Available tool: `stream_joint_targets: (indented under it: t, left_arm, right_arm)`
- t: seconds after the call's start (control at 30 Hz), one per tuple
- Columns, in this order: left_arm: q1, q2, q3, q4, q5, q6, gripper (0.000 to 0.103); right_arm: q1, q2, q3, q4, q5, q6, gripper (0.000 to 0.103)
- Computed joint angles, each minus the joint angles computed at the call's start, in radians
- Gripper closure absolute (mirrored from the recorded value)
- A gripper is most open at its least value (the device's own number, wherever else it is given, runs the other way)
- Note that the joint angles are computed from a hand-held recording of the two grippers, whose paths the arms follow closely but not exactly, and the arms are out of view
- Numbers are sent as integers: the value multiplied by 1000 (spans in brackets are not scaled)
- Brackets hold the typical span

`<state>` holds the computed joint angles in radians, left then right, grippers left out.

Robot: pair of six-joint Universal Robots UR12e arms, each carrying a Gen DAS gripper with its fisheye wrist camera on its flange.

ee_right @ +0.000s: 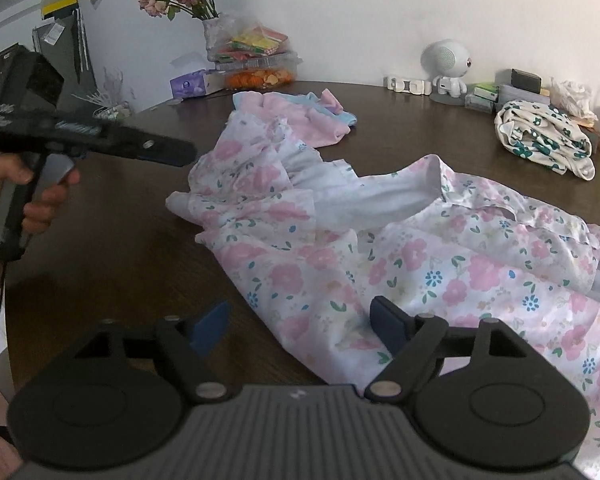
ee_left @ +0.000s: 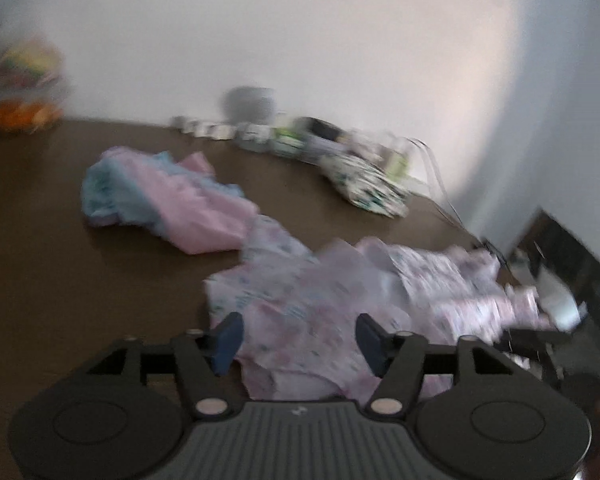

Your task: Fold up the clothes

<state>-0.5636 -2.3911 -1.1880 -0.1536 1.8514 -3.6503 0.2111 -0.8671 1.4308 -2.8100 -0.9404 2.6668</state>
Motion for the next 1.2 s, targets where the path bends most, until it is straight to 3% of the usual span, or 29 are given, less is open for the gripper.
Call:
stream_joint_targets:
  t: [0.13,0.23,0.3,0.33,0.43,0.67,0.8,0.87,1.1,1.2]
  left_arm:
    - [-17,-36,76,-80,73,168,39]
    - [-15,-61,128,-143,88,248,43]
    - [-6,-66,143,-185,51,269,76]
    - [-2,-63,142,-202,28,257,100]
    - [4,-41,110,-208,-1,169,101]
    - [21,41,-31,-138,-109,-98,101]
    - [29,53,-38,-198,-133,-151,101]
    - [35,59,-41,-226,-151,-173,101]
    - [34,67,-20,-324,-142,-207,98]
    - [31,63,0,-365,-128,-207,96]
  right_arm:
    - [1,0,3,-7,-4,-2,22]
    - [2,0,4,-10,-6,-1,22]
    - [2,0,5,-12,-6,-1,22]
    - [2,0,5,-13,-6,0,22]
    - [-2,0,9,-32,2,17,21]
    - [-19,2,20,-143,23,118,22]
    - [-17,5,14,-182,-18,167,26]
    - [-15,6,7,-171,-35,160,34]
    - [0,22,-19,-93,-71,52,59]
    - [7,24,-19,-89,-103,25,59]
